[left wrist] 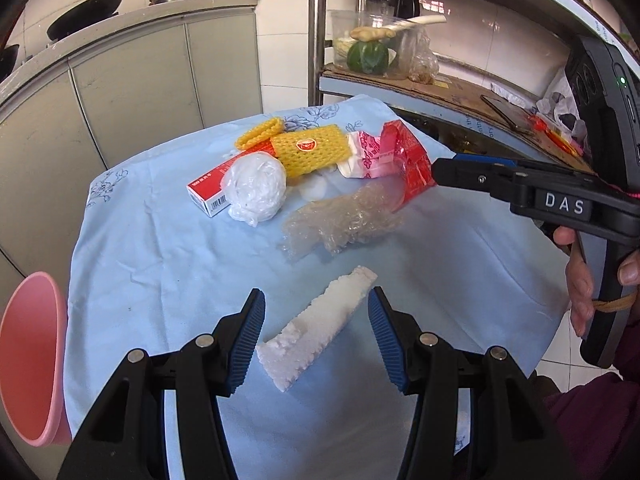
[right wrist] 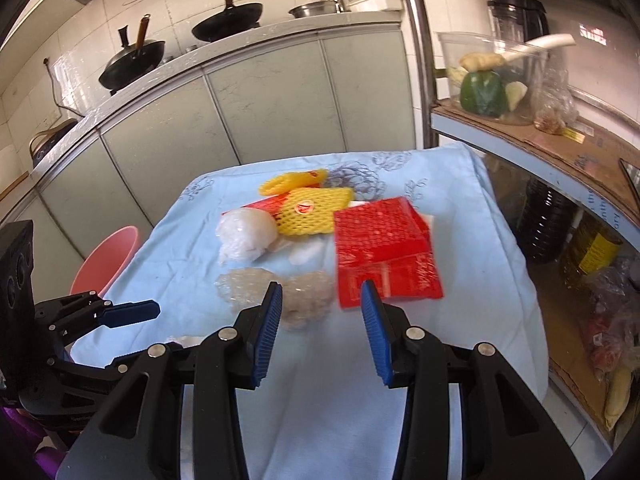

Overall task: Collect trash
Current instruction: 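Grasp the white foam strip with the left tool, then grasp the clear bubble wrap with the right tool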

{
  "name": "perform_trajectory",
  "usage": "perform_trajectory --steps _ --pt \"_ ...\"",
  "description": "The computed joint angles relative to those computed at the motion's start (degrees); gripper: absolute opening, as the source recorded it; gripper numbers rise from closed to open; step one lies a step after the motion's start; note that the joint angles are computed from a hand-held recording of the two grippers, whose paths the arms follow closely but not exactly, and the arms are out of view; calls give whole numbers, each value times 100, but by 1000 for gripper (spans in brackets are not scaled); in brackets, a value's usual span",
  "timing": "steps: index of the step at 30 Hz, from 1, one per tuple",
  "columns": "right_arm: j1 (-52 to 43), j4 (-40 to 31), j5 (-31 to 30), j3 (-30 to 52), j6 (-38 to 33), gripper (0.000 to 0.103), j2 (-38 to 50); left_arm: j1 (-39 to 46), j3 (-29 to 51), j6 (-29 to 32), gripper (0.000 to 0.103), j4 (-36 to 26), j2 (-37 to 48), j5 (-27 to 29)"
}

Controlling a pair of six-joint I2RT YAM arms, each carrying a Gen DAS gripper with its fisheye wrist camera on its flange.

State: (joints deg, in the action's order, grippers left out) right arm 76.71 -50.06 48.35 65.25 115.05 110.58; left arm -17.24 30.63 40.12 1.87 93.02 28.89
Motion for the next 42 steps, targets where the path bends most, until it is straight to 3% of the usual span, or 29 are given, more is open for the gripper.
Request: perform_trajectory --steps 3,6,11,18,20,27,37,38,42 --pt "55 30 -45 -151 169 44 -24 -217 -76 75 53 185 102 -200" --pt "80 190 -92 -312 244 55 -56 -371 -121 130 53 512 337 -454" --pt "9 455 -249 -426 44 55 -56 -336 30 140 53 747 906 -697" --pt "-263 1799 -362 -430 -1610 55 -41 -135 -78 258 44 787 892 -405" --pt "-400 2048 -432 -294 -2173 55 38 -20 -95 335 37 643 814 -266" --pt "-956 2430 -724 17 -3500 55 261 734 99 447 37 -171 456 243" --pt "-1184 2065 -950 513 -3786 55 728 1569 504 320 37 -606 665 706" --pt "-1197 2059 -964 500 -3783 54 718 1589 504 318 37 -611 661 727" --pt "-1219 1803 -978 535 -3635 30 702 1681 471 321 37 -609 559 863"
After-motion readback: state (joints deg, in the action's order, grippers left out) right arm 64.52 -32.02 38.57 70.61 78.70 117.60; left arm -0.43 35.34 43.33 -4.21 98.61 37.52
